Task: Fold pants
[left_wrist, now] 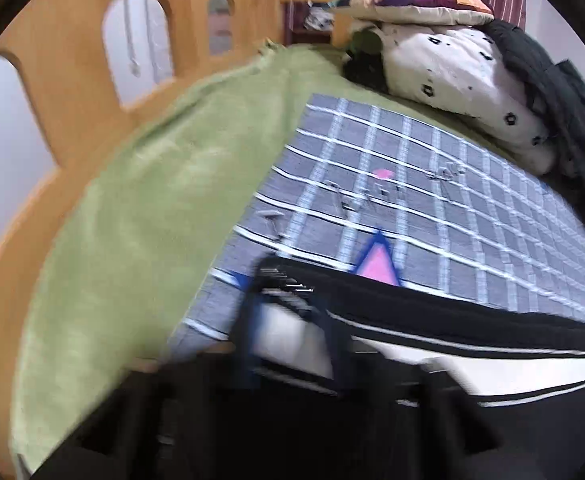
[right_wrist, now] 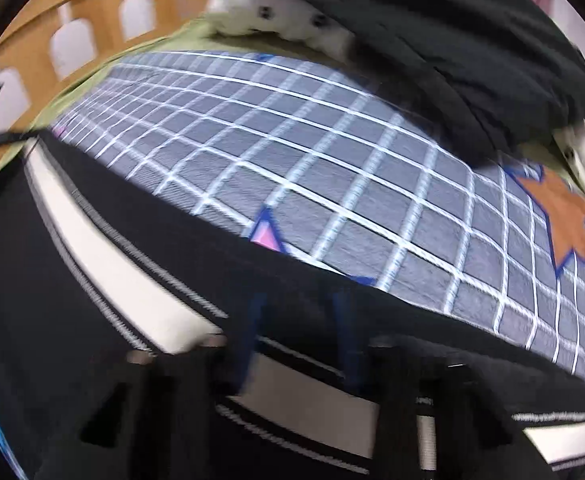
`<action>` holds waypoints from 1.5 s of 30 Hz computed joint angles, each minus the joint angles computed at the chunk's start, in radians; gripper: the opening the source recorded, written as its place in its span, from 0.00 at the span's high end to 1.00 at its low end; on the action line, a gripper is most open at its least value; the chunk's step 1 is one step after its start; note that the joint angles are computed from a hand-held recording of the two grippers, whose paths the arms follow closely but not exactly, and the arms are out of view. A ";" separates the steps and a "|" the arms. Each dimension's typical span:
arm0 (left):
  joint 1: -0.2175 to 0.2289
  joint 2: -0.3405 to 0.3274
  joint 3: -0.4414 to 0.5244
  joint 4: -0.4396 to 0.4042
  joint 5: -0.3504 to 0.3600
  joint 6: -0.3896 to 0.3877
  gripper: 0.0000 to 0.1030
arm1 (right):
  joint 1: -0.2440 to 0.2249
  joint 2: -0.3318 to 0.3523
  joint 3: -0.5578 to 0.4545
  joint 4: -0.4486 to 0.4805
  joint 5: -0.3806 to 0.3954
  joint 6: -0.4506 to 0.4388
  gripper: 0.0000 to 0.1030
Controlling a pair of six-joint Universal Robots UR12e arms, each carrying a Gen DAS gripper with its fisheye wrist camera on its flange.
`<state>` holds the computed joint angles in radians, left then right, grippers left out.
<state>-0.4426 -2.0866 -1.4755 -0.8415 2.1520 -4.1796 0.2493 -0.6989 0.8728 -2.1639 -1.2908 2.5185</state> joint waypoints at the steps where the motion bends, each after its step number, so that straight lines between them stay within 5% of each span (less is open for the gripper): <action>1: -0.004 0.009 -0.019 0.040 0.012 0.008 0.98 | 0.004 -0.014 0.025 -0.030 -0.010 -0.036 0.94; 7: 0.000 0.065 -0.116 0.214 0.063 -0.064 0.98 | -0.032 -0.068 0.108 -0.197 0.147 0.042 0.97; 10: 0.037 0.083 -0.173 0.381 -0.117 -0.030 0.98 | -0.017 -0.044 0.068 -0.165 0.095 0.032 0.97; 12: 0.038 0.082 -0.184 0.430 -0.142 -0.005 0.98 | -0.007 -0.030 0.052 -0.134 0.050 0.012 0.97; 15: 0.036 0.068 -0.138 0.306 -0.147 0.038 0.92 | -0.006 -0.027 0.059 -0.132 0.043 0.024 0.96; 18: 0.044 0.054 -0.117 0.262 -0.200 0.064 0.66 | -0.007 -0.027 0.066 -0.128 0.035 0.037 0.95; 23: 0.039 0.036 -0.086 0.184 -0.170 0.085 0.58 | -0.009 -0.031 0.075 -0.136 0.039 0.062 0.91; 25: 0.044 0.027 -0.079 0.172 -0.173 0.068 0.59 | -0.008 -0.028 0.069 -0.123 0.032 0.076 0.83; 27: 0.037 0.024 -0.082 0.197 -0.146 0.068 0.75 | -0.006 -0.023 0.067 -0.119 0.019 0.088 0.82; 29: 0.026 0.029 -0.084 0.217 -0.104 0.097 0.81 | -0.004 -0.027 0.075 -0.127 0.015 0.085 0.95; 33: 0.010 0.052 -0.118 0.324 -0.030 0.116 0.82 | -0.015 -0.062 0.127 -0.229 0.076 0.081 0.96; 35: 0.021 0.044 -0.100 0.251 -0.046 0.100 0.82 | -0.021 -0.062 0.120 -0.241 0.108 0.102 0.96; 38: 0.043 0.019 -0.081 0.169 -0.102 0.056 0.82 | -0.007 -0.024 0.066 -0.175 0.053 0.099 0.96; 40: 0.037 0.004 -0.072 0.162 -0.069 0.040 0.80 | 0.004 0.004 0.041 -0.138 0.000 0.106 0.95; 45: 0.005 -0.003 0.002 -0.069 0.035 -0.023 0.46 | -0.012 -0.028 0.075 -0.190 0.025 0.173 0.83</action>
<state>-0.4376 -2.0896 -1.4733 -0.9106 2.1871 -4.2027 0.2368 -0.7271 0.9479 -2.3538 -1.2655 2.6916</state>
